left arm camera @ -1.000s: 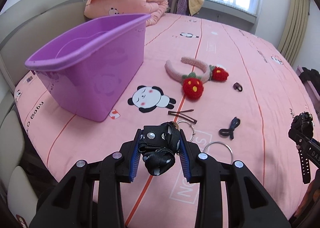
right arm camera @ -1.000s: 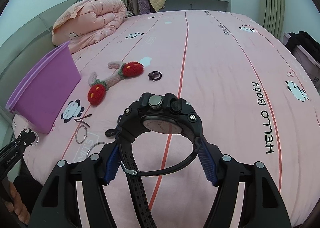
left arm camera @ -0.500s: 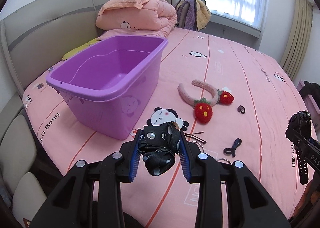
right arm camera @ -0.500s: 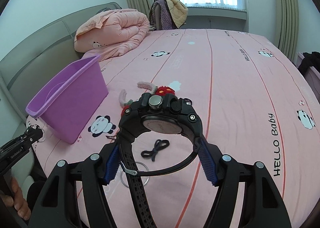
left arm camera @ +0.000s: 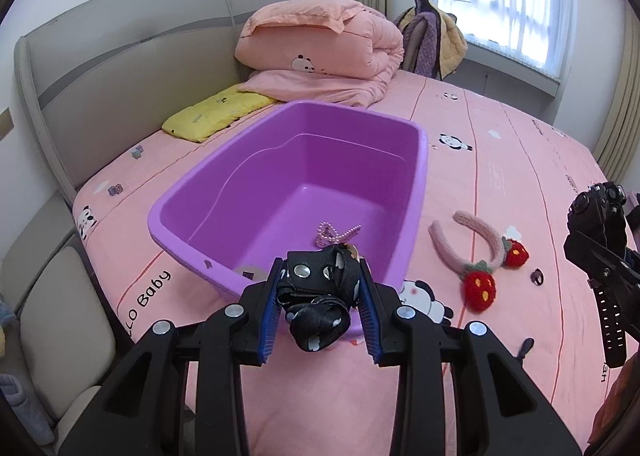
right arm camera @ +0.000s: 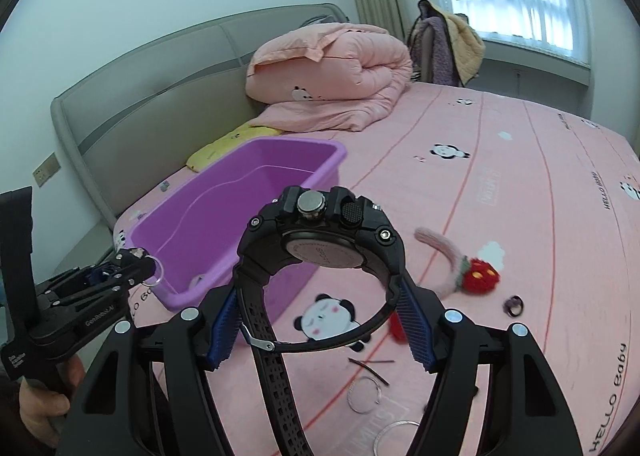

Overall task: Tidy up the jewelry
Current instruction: 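Carry the hair clip with the left tool while the right tool carries the watch to the tub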

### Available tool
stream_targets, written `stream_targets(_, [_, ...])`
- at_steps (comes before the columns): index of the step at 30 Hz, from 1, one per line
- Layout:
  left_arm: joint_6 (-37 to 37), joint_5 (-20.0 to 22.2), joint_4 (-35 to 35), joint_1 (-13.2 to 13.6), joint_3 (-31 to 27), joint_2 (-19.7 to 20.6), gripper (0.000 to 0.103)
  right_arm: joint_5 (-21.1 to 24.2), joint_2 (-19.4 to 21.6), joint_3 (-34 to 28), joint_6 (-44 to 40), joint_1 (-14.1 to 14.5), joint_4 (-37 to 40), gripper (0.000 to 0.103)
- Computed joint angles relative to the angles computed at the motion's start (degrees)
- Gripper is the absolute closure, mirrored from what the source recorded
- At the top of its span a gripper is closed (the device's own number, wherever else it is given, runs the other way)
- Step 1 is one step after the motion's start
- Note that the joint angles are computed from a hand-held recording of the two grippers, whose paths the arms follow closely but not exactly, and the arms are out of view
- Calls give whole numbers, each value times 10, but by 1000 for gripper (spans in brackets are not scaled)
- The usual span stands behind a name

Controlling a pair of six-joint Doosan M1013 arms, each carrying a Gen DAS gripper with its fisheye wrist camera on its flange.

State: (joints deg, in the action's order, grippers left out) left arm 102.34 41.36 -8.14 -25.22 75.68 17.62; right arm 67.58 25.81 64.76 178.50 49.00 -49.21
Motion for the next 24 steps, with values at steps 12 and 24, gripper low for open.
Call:
stream_targets(12, [-69,106,49,23,-138,99,69,-27,121,-207,-213,-70,137,37])
stream_targets(24, [-79,172,101,21,-202,153,68,49,221,-362,-322,-115,275,37])
